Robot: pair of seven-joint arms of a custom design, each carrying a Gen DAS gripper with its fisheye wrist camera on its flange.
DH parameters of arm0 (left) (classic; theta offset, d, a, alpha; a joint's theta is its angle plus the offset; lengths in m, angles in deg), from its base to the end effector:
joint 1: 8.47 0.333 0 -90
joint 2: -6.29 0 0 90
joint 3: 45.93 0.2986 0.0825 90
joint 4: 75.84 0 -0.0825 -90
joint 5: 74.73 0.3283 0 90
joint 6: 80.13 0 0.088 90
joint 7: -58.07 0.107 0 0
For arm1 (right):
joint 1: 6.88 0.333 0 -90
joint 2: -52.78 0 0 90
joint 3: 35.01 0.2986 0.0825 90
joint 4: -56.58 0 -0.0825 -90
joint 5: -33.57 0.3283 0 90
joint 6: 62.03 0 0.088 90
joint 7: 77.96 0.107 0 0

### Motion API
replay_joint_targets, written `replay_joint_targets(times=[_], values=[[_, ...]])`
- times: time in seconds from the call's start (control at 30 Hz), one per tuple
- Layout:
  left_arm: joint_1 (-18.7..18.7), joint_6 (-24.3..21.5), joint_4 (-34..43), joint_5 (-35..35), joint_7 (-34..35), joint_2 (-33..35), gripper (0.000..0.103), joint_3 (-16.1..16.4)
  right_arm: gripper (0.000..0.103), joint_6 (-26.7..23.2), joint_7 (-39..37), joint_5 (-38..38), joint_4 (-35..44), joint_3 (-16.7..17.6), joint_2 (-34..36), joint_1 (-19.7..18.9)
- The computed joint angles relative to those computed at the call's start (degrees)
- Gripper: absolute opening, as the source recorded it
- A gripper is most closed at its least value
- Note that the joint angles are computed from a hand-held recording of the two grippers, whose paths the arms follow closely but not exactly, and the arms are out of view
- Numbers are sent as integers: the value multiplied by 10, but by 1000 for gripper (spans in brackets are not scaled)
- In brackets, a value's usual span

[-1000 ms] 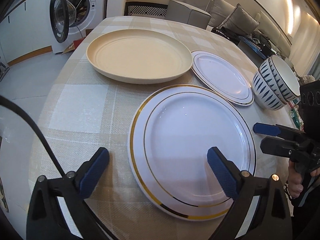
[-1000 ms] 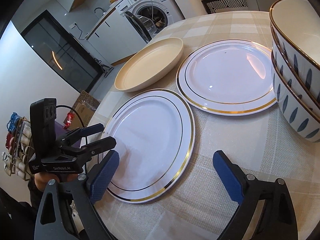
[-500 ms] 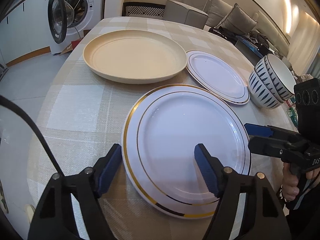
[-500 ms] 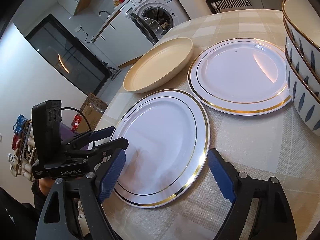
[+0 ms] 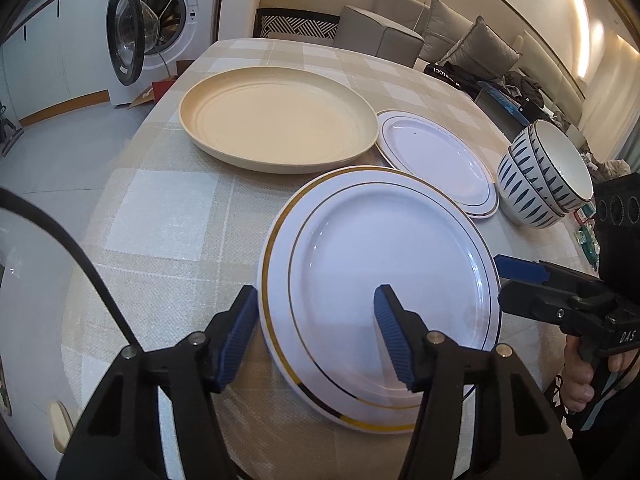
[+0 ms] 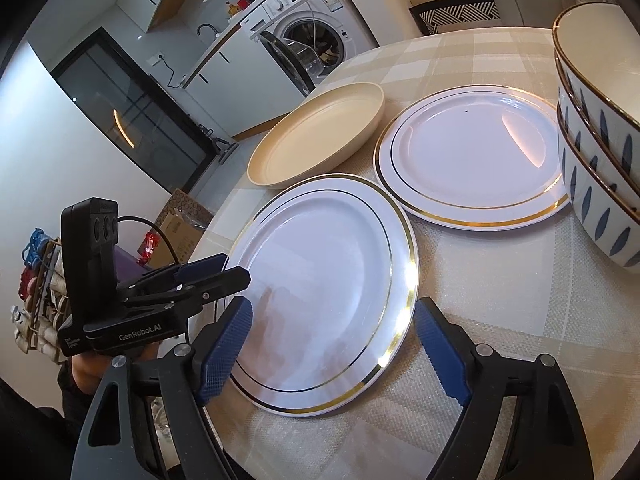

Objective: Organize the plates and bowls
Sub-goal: 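Close the left gripper on the gold-rimmed white plate's rim, then lift and carry the white plate with the left gripper over the beige plate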

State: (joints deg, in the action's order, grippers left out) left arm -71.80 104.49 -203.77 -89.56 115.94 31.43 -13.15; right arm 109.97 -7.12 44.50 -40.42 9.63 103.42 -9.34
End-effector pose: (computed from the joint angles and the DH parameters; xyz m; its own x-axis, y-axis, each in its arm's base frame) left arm 0.4821 -0.2768 0.3077 0.0939 -0.9664 0.2394 -0.7987 -0.2167 -0.5613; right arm 0.5738 0.3485 0.2775 0.5432 -0.6839 -0.4871 -0.7997 -0.2447 -0.5483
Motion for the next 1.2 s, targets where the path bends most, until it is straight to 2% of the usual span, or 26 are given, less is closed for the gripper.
replay_joint_targets(times=[0.2, 0.43, 0.7, 0.83, 0.93, 1.07, 1.2], values=[[-43, -4, 2, 3, -11, 3, 59, 47, 85, 13, 2, -8, -4, 4, -4, -4], [-68, -8, 8, 5, -18, 8, 59, 86, 85, 17, 17, -27, 20, -9, -6, 17], [-81, -7, 19, 8, -24, 16, 59, 122, 85, -5, 25, -30, 84, -38, -6, 59], [-87, -12, 28, 6, -19, 22, 59, 139, 85, -21, 34, -21, 130, -72, -4, 95], [-84, -17, 38, 10, -21, 26, 59, 148, 85, -43, 41, -12, 174, -98, 3, 125], [-53, -15, 50, 13, -20, 25, 59, 136, 85, -83, 40, -3, 257, -136, 27, 169], [-18, -19, 69, 20, -21, 31, 59, 122, 85, -146, 45, 4, 384, -177, 76, 219]])
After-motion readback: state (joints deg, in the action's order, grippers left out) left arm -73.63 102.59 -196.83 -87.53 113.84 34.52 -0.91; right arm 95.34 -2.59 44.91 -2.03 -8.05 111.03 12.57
